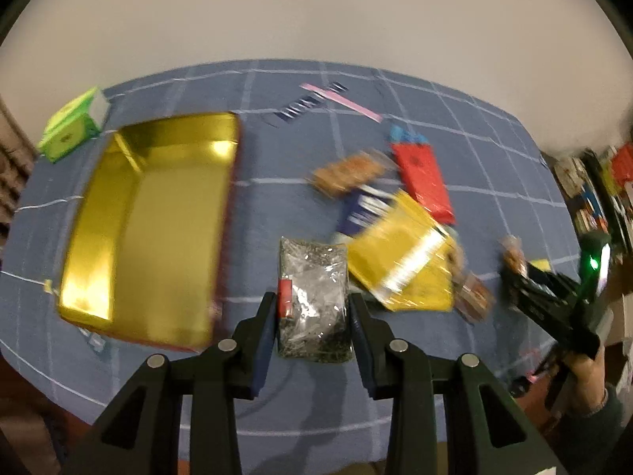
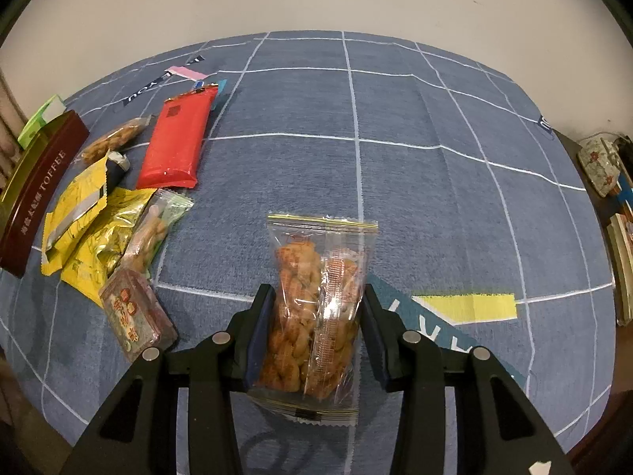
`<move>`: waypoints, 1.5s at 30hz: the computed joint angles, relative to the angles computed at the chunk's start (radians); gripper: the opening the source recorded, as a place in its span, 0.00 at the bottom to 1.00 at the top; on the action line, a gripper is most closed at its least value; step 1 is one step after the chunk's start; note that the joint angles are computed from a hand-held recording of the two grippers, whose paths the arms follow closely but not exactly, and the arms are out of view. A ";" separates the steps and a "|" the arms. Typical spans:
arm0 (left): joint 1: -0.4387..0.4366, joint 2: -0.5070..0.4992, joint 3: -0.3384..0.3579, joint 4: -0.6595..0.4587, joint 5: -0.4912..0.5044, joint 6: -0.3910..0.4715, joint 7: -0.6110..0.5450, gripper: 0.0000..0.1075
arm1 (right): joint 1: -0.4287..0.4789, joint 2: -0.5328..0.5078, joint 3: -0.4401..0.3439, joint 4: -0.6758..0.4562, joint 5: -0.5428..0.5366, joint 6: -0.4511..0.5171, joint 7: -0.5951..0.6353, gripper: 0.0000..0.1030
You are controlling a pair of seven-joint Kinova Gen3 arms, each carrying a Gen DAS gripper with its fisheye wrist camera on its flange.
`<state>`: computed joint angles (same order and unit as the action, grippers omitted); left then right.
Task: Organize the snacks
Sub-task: 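Carry the dark bag into the gold tin and open the left gripper while the right holds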
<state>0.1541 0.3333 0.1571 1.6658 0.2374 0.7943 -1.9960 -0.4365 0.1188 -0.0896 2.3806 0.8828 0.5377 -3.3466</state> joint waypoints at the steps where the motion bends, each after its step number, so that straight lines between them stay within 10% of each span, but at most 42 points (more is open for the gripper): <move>1: -0.006 0.010 -0.008 -0.017 -0.009 0.000 -0.003 0.34 | 0.001 0.002 -0.001 -0.004 -0.008 0.004 0.008 0.38; 15: -0.068 0.200 -0.080 -0.208 -0.172 0.016 0.029 0.34 | -0.008 0.017 0.005 -0.036 -0.071 0.040 0.028 0.37; 45: -0.051 0.185 -0.100 -0.112 -0.273 -0.121 0.100 0.37 | -0.048 0.033 0.002 -0.079 -0.122 0.128 -0.001 0.34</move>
